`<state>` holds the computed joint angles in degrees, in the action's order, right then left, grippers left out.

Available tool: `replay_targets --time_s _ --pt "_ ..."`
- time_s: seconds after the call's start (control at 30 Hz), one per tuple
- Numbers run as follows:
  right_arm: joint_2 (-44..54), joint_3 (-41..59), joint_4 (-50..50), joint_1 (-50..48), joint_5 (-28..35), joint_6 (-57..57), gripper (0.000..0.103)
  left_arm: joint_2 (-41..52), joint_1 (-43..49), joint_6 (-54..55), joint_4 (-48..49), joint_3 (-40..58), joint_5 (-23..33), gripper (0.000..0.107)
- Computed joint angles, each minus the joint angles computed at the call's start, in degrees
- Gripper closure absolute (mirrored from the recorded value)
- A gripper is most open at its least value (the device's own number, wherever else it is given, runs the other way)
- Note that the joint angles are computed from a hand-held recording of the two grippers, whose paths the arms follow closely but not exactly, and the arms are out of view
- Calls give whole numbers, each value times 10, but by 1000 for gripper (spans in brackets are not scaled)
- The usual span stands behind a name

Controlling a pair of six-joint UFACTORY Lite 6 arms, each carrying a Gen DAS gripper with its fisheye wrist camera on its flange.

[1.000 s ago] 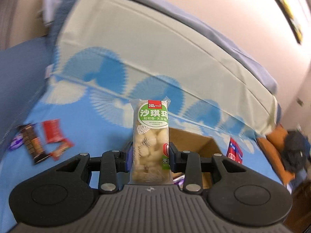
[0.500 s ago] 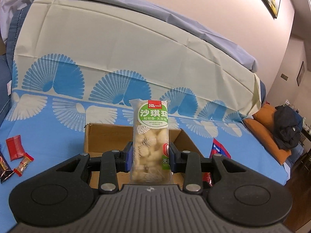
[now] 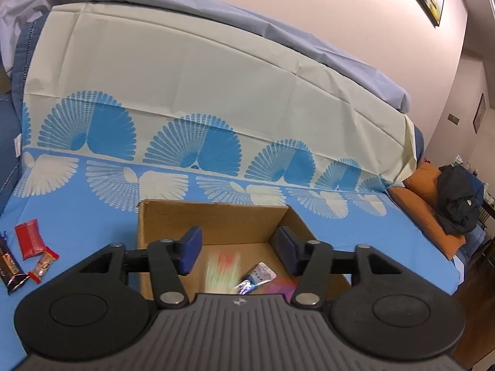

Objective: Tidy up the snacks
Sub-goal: 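Carry both snacks over the box and open both tools to drop them, then return both tools to the remaining snacks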

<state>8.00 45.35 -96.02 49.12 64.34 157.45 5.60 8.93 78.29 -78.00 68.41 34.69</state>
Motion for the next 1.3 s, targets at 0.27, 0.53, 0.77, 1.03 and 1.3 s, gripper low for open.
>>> replay_targets --time_s 0.27,0.53,0.77,1.03,1.3 --pt "31 23 4 10 0 -33 31 -64 116 112 -47 -81 69 69" --pt "69 49 -8 52 15 -89 38 -23 359 269 -52 -107 211 89" --pt "100 70 -47 104 -5 -137 63 152 508 433 -42 -60 213 90" --pt "148 112 -103 153 -70 -192 63 238 522 417 -6 -9 211 95" --pt "176 144 -164 161 -154 -165 80 261 478 434 -70 -14 205 95"
